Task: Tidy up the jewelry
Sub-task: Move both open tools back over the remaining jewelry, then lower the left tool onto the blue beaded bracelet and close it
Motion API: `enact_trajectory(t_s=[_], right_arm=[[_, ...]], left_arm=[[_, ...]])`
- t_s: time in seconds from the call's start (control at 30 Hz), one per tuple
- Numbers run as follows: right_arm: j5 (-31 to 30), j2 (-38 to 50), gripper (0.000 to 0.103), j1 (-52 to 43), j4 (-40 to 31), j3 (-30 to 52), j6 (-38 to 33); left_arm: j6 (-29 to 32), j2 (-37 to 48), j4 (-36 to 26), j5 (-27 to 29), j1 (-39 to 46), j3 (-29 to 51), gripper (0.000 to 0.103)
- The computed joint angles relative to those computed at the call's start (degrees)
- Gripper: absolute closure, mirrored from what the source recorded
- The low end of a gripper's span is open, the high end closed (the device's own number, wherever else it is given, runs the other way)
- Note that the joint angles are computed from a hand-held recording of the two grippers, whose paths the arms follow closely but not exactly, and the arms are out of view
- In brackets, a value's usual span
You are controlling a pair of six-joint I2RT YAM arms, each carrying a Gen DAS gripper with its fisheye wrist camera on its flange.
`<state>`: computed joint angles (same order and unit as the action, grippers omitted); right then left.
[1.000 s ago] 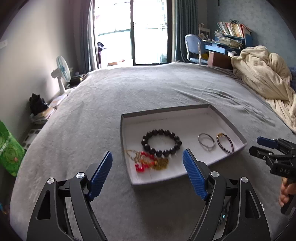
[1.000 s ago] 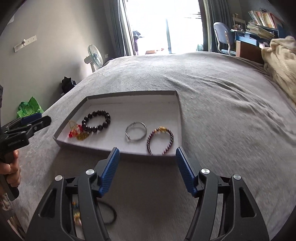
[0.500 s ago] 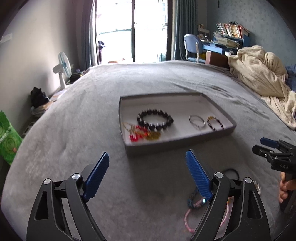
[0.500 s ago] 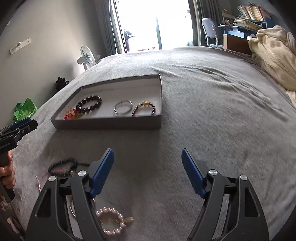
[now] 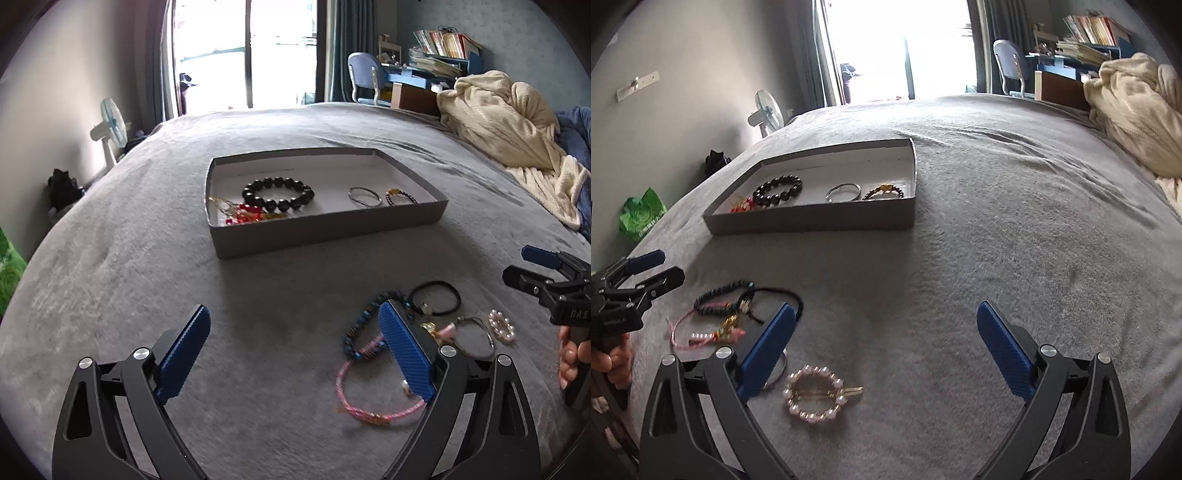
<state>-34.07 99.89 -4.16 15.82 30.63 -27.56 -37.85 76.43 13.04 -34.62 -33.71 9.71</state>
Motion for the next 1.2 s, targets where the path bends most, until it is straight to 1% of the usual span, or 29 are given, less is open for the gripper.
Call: enact_trajectory(t_s=[0.1,0.13,0.2,0.27,0.4,0.47,0.63,0.77,0.97,1.13,1.2], right_arm=[[-0.7,-1.3,0.006,-0.2,0.1,-1.8,-1.8],[-1.0,-1.7,0.006,-0.4,0.2,-2.4,-2.3],[-1.3,-2.4,0.006,-0.6,1.4,-3.8,-2.7],[-1.4,-2.9,0.006,-0.7,2.3,-4.7,-2.7],[-0.9,-3.4,0.006,-0.1,2.7,-5.9,-3.4],[-0.7,-3.7,0.006,0.1,3.2,-6.6,-3.7],[-2.4,-4.0,0.006,0.3,-0.2,-6.7,-6.5],[-2.2,-5.4,0.006,0.9,0.7,-8.3,-7.0],[-1.2,-4.5,0.006,0.7,0.3,-7.7,-5.8],[-2.6,-2.8,0.007,-0.5,-1.7,-6.0,-5.6],[-2.6,-2.7,0.007,-0.7,-1.5,-6.0,-5.4]], left_arm=[[-2.7,1.0,-0.6,-2.5,-3.4,-0.1,0.009],[-3.5,1.0,-0.9,-2.8,-4.1,-0.2,0.008],[-3.8,0.2,0.0,-1.3,-4.8,-1.1,0.008],[-6.1,0.8,-0.4,-3.0,-7.0,-1.3,0.008],[-7.7,2.2,-1.1,-4.3,-10.5,-0.9,0.008],[-7.7,3.9,-0.9,-4.9,-12.1,-0.1,0.008],[-4.9,6.5,1.3,-2.9,-13.6,0.8,0.008],[-3.8,7.7,2.1,-1.7,-13.7,1.5,0.008],[-3.1,7.8,3.3,-0.5,-13.0,1.2,0.008],[-0.3,3.4,4.4,4.3,-6.1,0.2,0.009],[1.7,3.3,3.7,6.2,-2.7,1.4,0.009]])
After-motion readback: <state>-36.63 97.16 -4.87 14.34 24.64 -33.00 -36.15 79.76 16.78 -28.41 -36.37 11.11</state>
